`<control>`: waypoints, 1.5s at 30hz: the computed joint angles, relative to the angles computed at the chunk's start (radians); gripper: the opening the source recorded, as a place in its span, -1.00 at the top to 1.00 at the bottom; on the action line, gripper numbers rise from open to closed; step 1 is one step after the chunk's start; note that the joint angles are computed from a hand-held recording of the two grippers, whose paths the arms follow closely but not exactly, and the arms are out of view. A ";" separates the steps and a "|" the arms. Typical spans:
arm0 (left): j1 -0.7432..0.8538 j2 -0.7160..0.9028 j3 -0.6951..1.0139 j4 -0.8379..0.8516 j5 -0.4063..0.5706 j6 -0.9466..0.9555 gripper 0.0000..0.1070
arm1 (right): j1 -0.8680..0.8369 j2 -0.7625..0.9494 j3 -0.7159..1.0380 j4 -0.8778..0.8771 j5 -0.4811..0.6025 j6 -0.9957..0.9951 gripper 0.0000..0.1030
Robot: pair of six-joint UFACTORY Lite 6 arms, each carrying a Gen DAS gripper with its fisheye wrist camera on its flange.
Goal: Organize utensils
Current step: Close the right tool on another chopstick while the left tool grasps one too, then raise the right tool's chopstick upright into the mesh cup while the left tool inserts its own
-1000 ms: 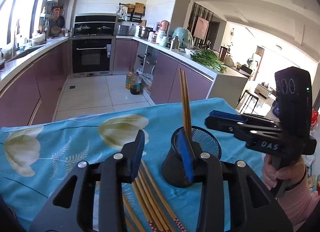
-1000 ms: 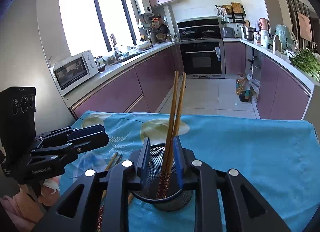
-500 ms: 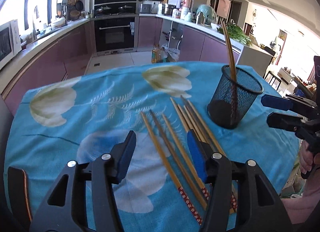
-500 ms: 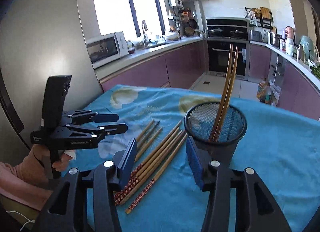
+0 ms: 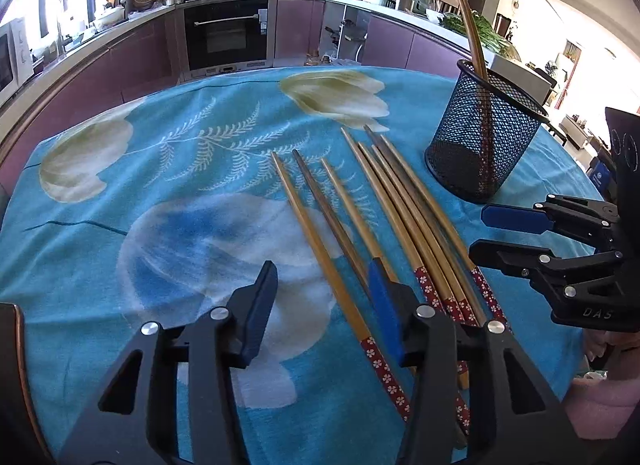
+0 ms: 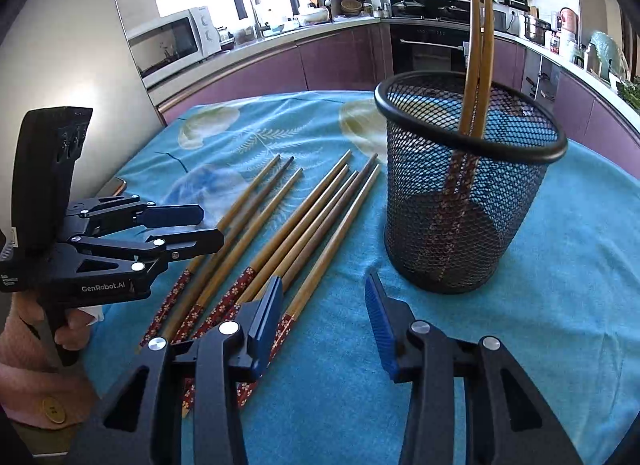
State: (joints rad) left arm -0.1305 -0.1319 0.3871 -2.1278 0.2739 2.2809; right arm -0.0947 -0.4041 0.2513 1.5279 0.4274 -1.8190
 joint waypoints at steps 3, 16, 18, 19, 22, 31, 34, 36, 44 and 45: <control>-0.002 0.002 0.004 0.007 -0.006 -0.006 0.19 | 0.028 0.032 0.006 0.050 -0.027 -0.038 0.30; 0.043 0.041 0.048 0.226 0.015 -0.191 0.39 | 0.069 0.050 0.042 -0.049 -0.103 0.077 0.45; 0.038 0.051 0.060 0.233 0.007 -0.199 0.39 | 0.087 0.046 0.040 -0.048 -0.127 0.083 0.45; 0.032 0.058 0.066 0.223 0.001 -0.190 0.39 | 0.104 0.051 0.043 -0.023 -0.145 0.067 0.44; 0.019 0.085 0.090 0.188 -0.014 -0.160 0.39 | 0.134 0.089 0.064 0.101 -0.177 -0.026 0.44; 0.016 0.115 0.114 0.104 -0.024 -0.116 0.76 | 0.128 0.148 0.092 0.299 -0.171 -0.167 0.72; 0.020 0.105 0.101 0.062 -0.017 -0.098 0.80 | 0.077 0.154 0.093 0.245 -0.123 -0.110 0.86; 0.031 0.091 0.087 0.063 -0.005 -0.107 0.84 | 0.059 0.144 0.086 0.247 -0.106 -0.100 0.89; 0.071 -0.013 0.022 0.249 0.055 -0.258 0.85 | -0.021 0.037 0.049 0.044 0.015 0.030 0.89; 0.063 -0.025 0.016 0.270 0.055 -0.275 0.85 | -0.027 0.041 0.057 0.002 0.037 0.057 0.89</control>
